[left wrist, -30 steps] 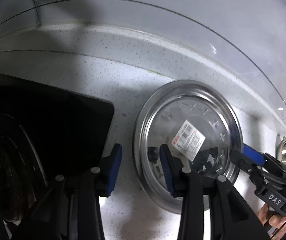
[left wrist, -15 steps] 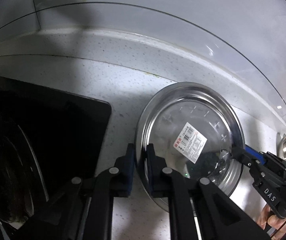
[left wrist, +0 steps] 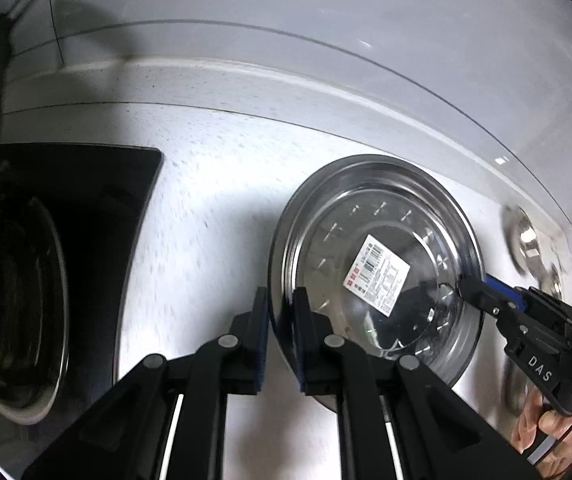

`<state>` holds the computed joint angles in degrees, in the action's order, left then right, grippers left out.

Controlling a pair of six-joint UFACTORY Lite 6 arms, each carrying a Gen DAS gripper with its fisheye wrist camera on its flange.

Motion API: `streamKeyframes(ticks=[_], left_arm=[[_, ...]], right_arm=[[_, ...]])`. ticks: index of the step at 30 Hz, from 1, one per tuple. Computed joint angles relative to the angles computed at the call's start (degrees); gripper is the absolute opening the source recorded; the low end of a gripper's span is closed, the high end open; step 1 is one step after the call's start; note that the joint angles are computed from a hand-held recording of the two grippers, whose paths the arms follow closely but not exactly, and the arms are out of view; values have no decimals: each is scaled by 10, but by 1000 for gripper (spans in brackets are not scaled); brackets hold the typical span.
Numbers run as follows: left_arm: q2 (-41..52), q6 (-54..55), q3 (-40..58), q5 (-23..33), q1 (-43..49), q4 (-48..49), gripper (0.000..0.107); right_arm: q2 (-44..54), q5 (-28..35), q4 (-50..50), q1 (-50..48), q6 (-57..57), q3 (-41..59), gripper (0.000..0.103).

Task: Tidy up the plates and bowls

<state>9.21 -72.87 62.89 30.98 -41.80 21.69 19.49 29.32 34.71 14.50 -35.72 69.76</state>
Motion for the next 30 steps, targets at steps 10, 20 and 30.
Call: streamKeyframes(ticks=[10, 20, 30], left_arm=[[-230, -183, -118, 150, -238, 56, 10], [-342, -494, -183, 337, -609, 79, 10], [-341, -605, -315, 229, -679, 43, 10]], right_arm=[[-403, 63, -129, 36, 174, -280, 13], [-666, 170, -325, 332, 608, -419, 13], [-572, 71, -379, 511, 829, -493, 13]])
